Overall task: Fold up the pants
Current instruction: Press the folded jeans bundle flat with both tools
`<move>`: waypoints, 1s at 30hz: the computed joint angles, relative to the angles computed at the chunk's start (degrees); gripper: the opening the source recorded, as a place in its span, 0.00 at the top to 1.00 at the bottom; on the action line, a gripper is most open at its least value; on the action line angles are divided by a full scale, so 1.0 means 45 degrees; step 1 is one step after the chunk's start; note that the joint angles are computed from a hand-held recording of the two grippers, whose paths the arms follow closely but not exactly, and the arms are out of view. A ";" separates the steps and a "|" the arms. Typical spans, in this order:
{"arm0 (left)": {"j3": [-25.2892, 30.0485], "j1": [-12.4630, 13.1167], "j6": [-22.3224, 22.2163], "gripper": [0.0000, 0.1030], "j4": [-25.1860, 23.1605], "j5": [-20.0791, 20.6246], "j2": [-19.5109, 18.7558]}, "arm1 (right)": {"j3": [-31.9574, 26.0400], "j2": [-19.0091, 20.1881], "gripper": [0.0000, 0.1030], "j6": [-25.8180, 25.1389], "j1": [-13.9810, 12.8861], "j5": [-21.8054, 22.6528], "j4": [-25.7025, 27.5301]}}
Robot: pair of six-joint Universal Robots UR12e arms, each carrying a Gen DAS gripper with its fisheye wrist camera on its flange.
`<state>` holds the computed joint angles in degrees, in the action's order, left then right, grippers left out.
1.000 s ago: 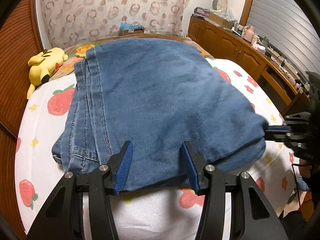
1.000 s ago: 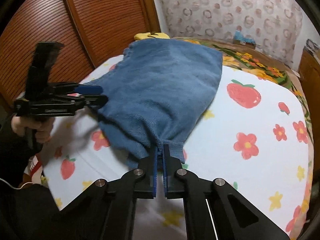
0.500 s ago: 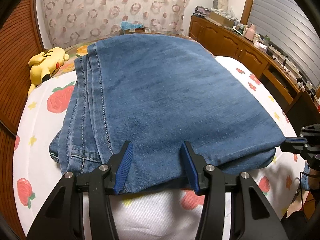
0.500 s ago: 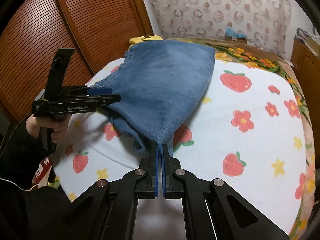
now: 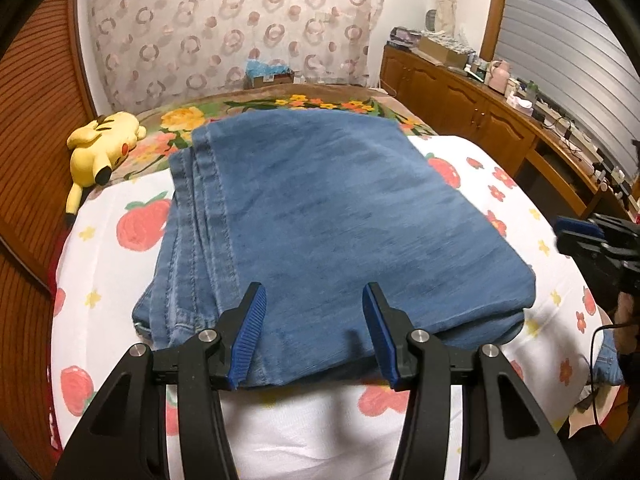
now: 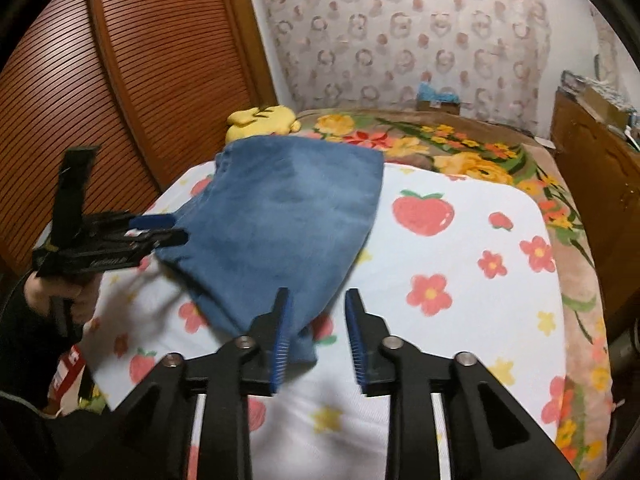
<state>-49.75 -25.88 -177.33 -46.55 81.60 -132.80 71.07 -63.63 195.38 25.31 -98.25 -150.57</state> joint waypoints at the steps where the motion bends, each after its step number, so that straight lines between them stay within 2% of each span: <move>1: 0.0043 -0.0012 0.0025 0.50 -0.0038 -0.0023 -0.0018 | -0.0075 0.0086 0.66 0.0052 -0.0030 0.0056 -0.0032; 6: 0.0270 -0.0106 0.0202 0.50 -0.0299 -0.0148 -0.0161 | -0.0641 0.0581 0.61 0.0136 -0.0128 0.0440 0.0212; 11: 0.0520 -0.0154 0.0240 0.50 -0.0642 -0.0152 -0.0351 | -0.1155 0.0983 0.61 0.0346 -0.0244 0.0770 0.0617; 16: 0.0692 -0.0171 0.0251 0.50 -0.1088 -0.0049 -0.0540 | -0.1474 0.1241 0.60 0.0722 -0.0277 0.0733 0.0883; 25: 0.0351 -0.0136 0.0297 0.50 -0.0535 -0.0241 -0.0487 | -0.1773 0.1441 0.51 0.1273 -0.0269 0.0733 0.1402; 30: 0.0303 -0.0121 0.0244 0.50 -0.0527 -0.0263 -0.0403 | -0.1830 0.1497 0.50 0.1602 -0.0301 0.0859 0.1514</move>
<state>-48.39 -26.42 -176.23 -48.92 80.42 -134.62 62.83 -56.89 202.59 23.96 -94.38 -143.76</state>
